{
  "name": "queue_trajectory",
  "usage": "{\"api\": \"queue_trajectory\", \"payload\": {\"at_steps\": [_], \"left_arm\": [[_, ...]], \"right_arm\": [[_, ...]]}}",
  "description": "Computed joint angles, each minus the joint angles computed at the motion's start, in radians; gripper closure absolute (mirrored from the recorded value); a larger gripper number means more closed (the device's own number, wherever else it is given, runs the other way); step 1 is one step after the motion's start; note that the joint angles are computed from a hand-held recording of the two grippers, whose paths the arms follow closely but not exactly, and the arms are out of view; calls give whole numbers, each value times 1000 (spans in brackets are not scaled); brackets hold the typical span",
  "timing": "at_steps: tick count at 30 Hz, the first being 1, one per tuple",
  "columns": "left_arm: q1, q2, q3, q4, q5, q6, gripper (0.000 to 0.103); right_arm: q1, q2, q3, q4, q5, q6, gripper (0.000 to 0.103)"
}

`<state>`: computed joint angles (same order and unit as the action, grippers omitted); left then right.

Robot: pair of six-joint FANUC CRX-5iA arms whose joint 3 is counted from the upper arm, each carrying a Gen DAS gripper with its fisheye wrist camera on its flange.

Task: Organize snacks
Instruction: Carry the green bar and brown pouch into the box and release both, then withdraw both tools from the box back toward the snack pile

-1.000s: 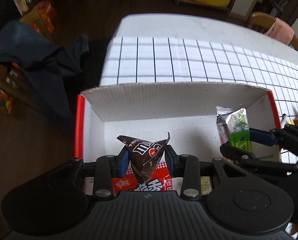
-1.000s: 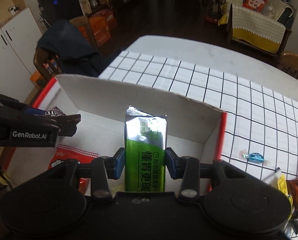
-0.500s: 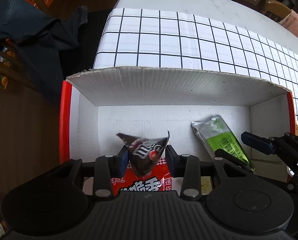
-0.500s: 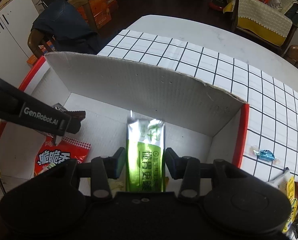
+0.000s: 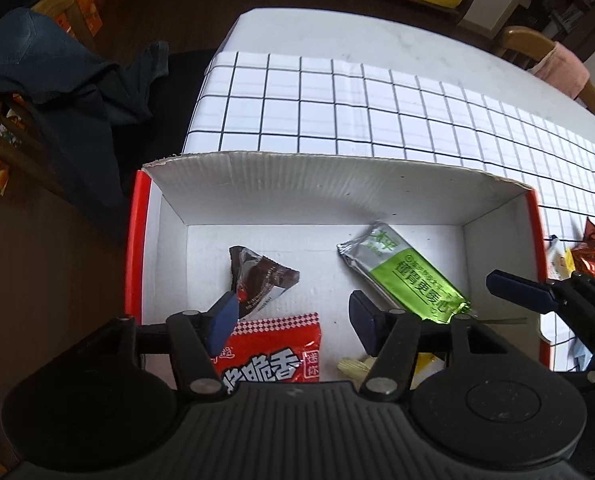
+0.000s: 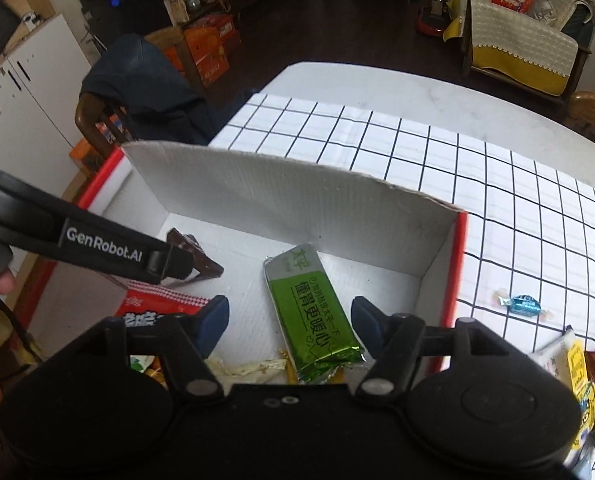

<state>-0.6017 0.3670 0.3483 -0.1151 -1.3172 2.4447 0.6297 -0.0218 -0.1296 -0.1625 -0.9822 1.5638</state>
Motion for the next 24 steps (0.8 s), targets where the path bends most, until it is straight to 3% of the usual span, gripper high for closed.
{"api": "queue_trajectory", "payload": {"at_steps": [10, 15, 24], "left_arm": [[-57, -63, -28, -48, 61, 29, 39], [-104, -87, -19, -93, 92, 38, 27], [-184, -85, 29, -160, 109, 20, 25]], "right_arm": [[-12, -104, -52, 15, 17, -39, 22], [-21, -175, -84, 18, 19, -67, 14], [-29, -281, -132, 36, 13, -103, 13]]}}
